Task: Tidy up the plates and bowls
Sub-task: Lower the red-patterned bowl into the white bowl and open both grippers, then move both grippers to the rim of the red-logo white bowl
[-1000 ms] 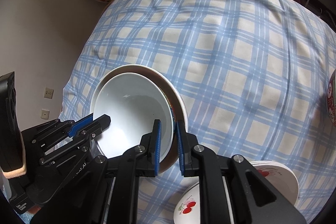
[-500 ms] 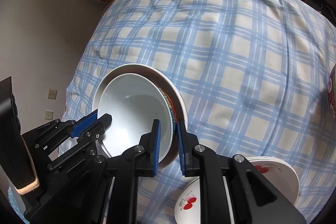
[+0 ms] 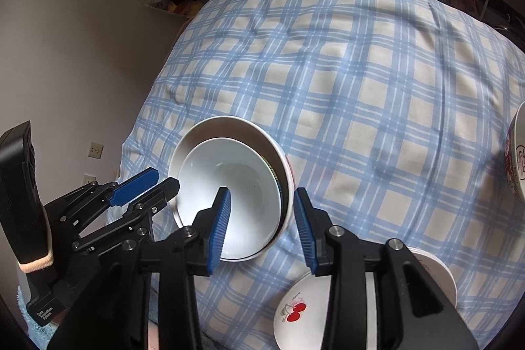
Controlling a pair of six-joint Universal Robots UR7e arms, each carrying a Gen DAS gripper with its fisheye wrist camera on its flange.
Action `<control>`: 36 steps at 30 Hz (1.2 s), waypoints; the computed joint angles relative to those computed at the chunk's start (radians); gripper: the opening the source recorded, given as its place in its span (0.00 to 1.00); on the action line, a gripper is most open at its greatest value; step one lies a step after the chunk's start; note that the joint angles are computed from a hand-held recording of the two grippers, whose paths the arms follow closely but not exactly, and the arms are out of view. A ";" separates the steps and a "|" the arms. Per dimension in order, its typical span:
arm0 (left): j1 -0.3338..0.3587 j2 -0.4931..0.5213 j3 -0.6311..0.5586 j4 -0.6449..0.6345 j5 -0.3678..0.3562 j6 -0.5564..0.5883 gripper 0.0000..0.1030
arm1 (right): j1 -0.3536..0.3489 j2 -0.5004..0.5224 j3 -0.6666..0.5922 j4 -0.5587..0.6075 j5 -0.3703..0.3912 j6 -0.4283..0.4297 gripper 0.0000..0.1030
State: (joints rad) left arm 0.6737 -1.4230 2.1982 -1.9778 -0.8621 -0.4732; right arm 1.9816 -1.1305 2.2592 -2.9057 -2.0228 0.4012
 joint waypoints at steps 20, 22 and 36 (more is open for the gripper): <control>-0.135 0.180 -0.048 -0.152 0.022 0.047 0.86 | -0.051 -0.313 0.142 0.062 -0.217 -0.031 0.93; -0.142 0.209 -0.054 -0.182 0.011 0.048 0.86 | -0.061 -0.358 0.156 0.069 -0.227 -0.042 0.93; -0.200 0.385 -0.075 -0.406 -0.052 0.100 0.86 | -0.164 -0.649 0.273 0.018 -0.305 -0.104 0.93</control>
State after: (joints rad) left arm 0.4732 -1.0377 2.1228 -2.3834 -0.9137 -0.3734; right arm 1.8174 -1.7799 2.5319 -2.8876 -2.3278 0.2967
